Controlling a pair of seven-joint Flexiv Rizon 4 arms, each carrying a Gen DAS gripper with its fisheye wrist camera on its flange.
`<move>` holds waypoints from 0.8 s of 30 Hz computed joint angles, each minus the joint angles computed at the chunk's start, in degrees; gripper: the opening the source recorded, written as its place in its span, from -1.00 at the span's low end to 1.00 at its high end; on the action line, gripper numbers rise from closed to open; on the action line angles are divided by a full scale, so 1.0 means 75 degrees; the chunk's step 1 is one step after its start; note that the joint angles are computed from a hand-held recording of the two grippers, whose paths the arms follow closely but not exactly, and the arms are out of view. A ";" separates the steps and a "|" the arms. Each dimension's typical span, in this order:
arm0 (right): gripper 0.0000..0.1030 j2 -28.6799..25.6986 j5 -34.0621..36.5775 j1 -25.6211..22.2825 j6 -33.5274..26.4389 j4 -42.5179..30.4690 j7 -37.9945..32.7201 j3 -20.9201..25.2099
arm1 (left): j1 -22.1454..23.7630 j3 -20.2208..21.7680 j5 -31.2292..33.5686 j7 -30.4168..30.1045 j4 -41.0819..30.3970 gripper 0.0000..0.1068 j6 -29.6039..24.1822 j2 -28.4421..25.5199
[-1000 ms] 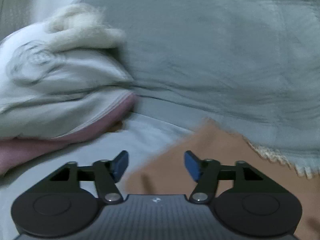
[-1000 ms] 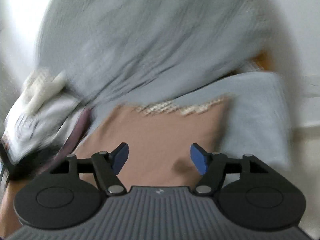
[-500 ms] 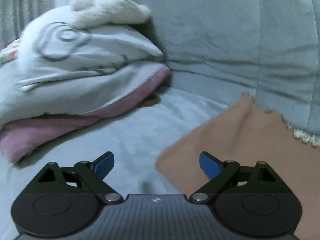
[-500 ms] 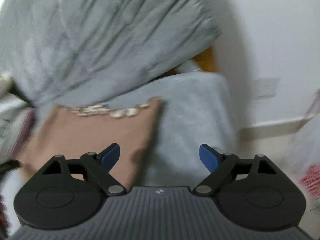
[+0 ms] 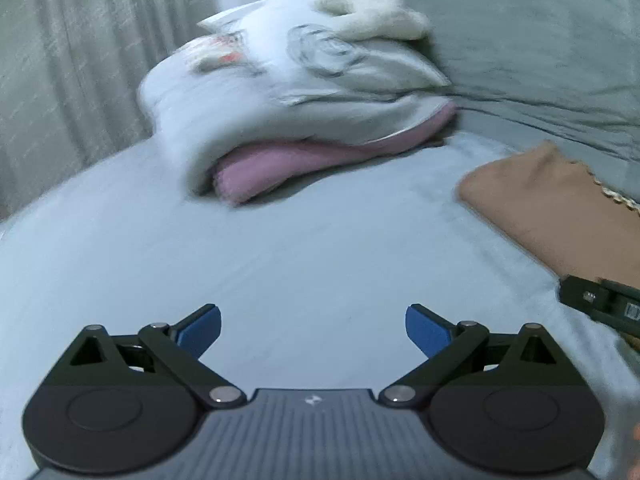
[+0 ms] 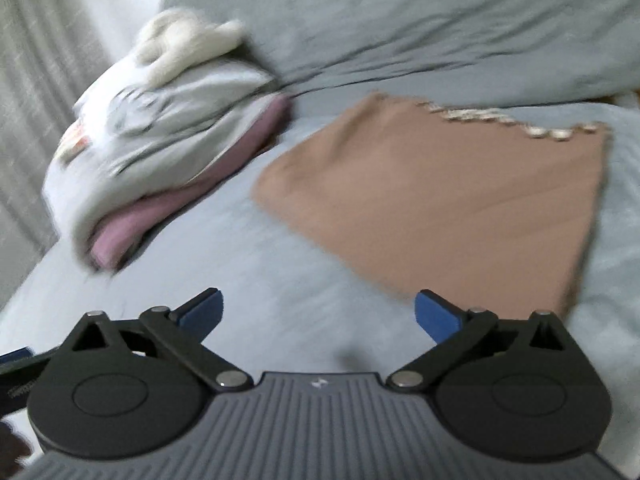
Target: Fold clothes
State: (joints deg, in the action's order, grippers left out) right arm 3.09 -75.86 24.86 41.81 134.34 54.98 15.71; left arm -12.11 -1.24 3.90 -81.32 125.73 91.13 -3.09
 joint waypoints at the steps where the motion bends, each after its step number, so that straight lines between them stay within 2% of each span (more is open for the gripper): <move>1: 0.99 -0.0189 -0.0050 0.0084 0.0054 -0.0185 -0.0126 0.0026 | 0.0074 0.0063 -0.0096 0.0106 0.0159 0.85 0.0044 0.0133; 4: 0.99 -0.0860 -0.0327 0.0397 0.0297 -0.0893 -0.0485 -0.0024 | 0.0489 0.0580 -0.0446 0.0779 0.0975 0.86 0.0269 0.0874; 6: 0.99 -0.1322 -0.0543 0.0636 0.0519 -0.1397 -0.0728 -0.0117 | 0.0355 0.1054 -0.1381 0.1703 0.1429 0.86 0.0369 0.1196; 9: 0.99 -0.2083 -0.0612 0.1063 0.0867 -0.2208 -0.1188 -0.0252 | 0.0270 0.1555 -0.2215 0.2545 0.1851 0.86 0.0403 0.1576; 14: 0.99 -0.3090 -0.0494 0.1755 0.1589 -0.3341 -0.1744 -0.0572 | -0.0121 0.2998 -0.3787 0.4255 0.2425 0.86 0.0378 0.2158; 17: 0.99 -0.3784 -0.0179 0.2374 0.1709 -0.4273 -0.2667 -0.0703 | -0.0288 0.3575 -0.4498 0.5037 0.2611 0.86 0.0342 0.2324; 24: 0.99 -0.4734 0.0657 0.3381 0.2066 -0.5644 -0.4199 -0.0975 | -0.0783 0.4554 -0.6290 0.6601 0.2669 0.86 0.0285 0.2308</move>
State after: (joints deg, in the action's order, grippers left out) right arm -32.41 -70.94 50.22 57.31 92.01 23.49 8.40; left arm -17.98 32.92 -43.27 -31.81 145.75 93.27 14.23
